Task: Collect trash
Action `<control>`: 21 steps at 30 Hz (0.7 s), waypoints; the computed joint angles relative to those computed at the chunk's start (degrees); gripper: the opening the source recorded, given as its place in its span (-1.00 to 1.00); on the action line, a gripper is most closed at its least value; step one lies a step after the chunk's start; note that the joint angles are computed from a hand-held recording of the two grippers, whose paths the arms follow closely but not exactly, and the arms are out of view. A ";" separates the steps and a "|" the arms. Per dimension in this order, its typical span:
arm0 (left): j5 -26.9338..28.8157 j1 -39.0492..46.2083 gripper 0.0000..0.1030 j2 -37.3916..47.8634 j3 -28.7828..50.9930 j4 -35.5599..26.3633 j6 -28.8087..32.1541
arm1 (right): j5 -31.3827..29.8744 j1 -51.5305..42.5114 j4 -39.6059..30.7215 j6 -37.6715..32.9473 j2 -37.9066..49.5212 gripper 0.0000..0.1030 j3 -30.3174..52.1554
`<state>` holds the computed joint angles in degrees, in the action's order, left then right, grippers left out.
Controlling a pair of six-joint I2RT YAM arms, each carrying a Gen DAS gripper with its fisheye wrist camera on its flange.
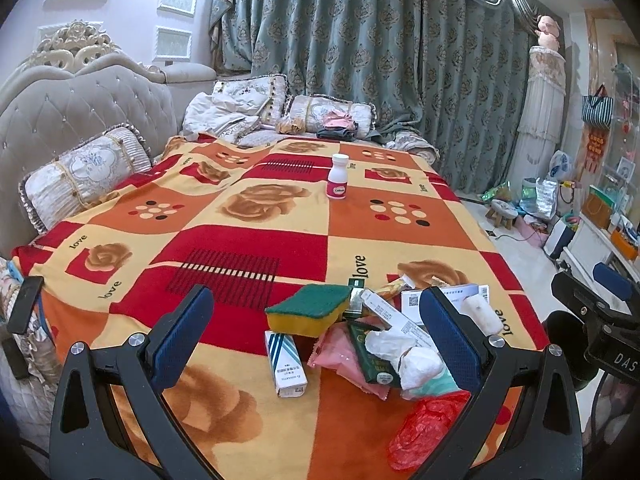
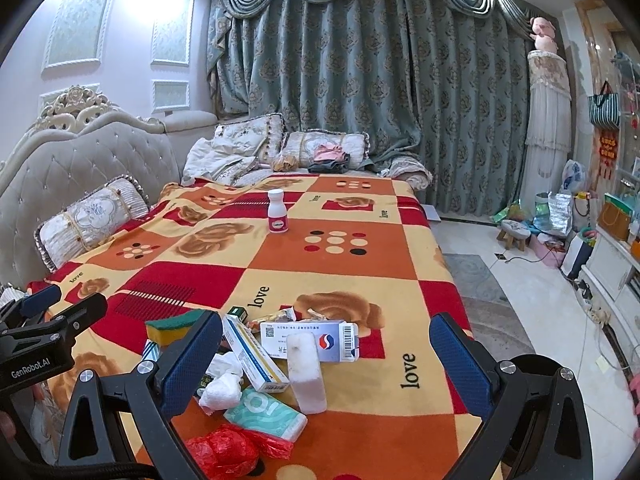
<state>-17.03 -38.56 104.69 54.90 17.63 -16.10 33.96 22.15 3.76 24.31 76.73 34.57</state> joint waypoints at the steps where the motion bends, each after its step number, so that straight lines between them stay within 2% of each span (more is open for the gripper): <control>1: -0.03 -0.03 0.99 0.04 0.03 -0.01 -0.01 | 0.05 0.05 0.01 0.03 0.06 0.99 0.05; 21: 0.06 0.08 0.99 1.02 0.45 0.07 -0.28 | -0.92 -0.07 -0.33 0.15 1.40 0.99 0.49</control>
